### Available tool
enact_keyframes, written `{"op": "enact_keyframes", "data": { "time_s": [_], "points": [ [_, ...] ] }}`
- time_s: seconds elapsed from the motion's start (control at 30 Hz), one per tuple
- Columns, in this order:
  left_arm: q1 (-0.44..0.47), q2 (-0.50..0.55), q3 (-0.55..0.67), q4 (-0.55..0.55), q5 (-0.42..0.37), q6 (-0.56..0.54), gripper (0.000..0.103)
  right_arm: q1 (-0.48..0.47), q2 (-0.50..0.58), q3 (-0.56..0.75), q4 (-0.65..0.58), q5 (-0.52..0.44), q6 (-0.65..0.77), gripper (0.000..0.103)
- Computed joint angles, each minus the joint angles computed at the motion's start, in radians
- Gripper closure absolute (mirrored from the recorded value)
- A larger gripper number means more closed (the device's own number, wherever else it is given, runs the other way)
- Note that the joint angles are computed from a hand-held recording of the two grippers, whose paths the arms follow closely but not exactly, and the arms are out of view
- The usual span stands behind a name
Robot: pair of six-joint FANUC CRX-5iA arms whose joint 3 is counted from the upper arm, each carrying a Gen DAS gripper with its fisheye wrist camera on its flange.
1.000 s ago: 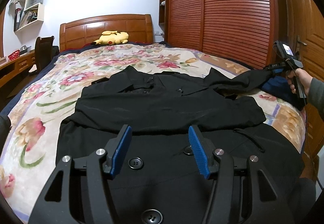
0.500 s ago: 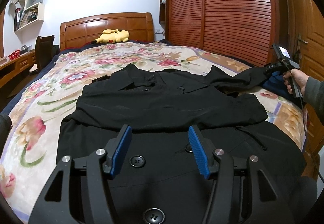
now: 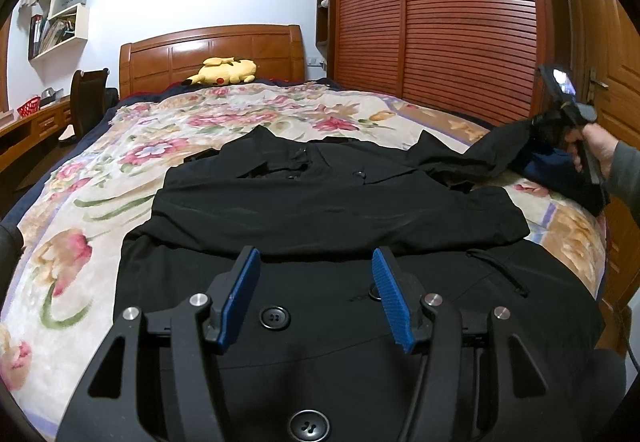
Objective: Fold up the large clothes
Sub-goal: 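Lift the gripped sleeve off the quilt with the right tool, then lay the sleeve across the coat front and open the right tool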
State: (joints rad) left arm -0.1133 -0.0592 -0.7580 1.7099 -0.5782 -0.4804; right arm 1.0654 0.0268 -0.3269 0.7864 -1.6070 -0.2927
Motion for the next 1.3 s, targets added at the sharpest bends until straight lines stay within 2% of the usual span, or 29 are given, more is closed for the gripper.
{"op": "enact_keyframes", "data": {
  "time_s": [0.13,0.3,0.73,0.97,1.17,1.3],
  "points": [
    [0.000,-0.003,-0.002,0.010,0.002,-0.004,0.045,0.028,0.045,0.073,0.099,-0.038,0.058,0.101],
    [0.007,-0.009,-0.005,0.013,0.002,-0.006,0.045,0.040,0.119,0.182,0.177,-0.022,0.160,0.101],
    [0.047,-0.026,-0.012,0.030,-0.004,-0.014,0.045,0.060,0.384,0.508,0.311,0.188,0.436,0.101],
    [0.076,-0.027,-0.007,0.054,-0.007,-0.023,0.045,0.061,0.476,0.625,0.364,0.321,0.478,0.101],
    [0.109,-0.019,0.003,0.061,-0.018,-0.014,0.045,0.072,0.545,0.710,0.363,0.427,0.519,0.101],
    [0.130,-0.018,0.003,0.063,-0.026,-0.014,0.045,0.076,0.594,0.774,0.312,0.483,0.565,0.101]
  ]
}}
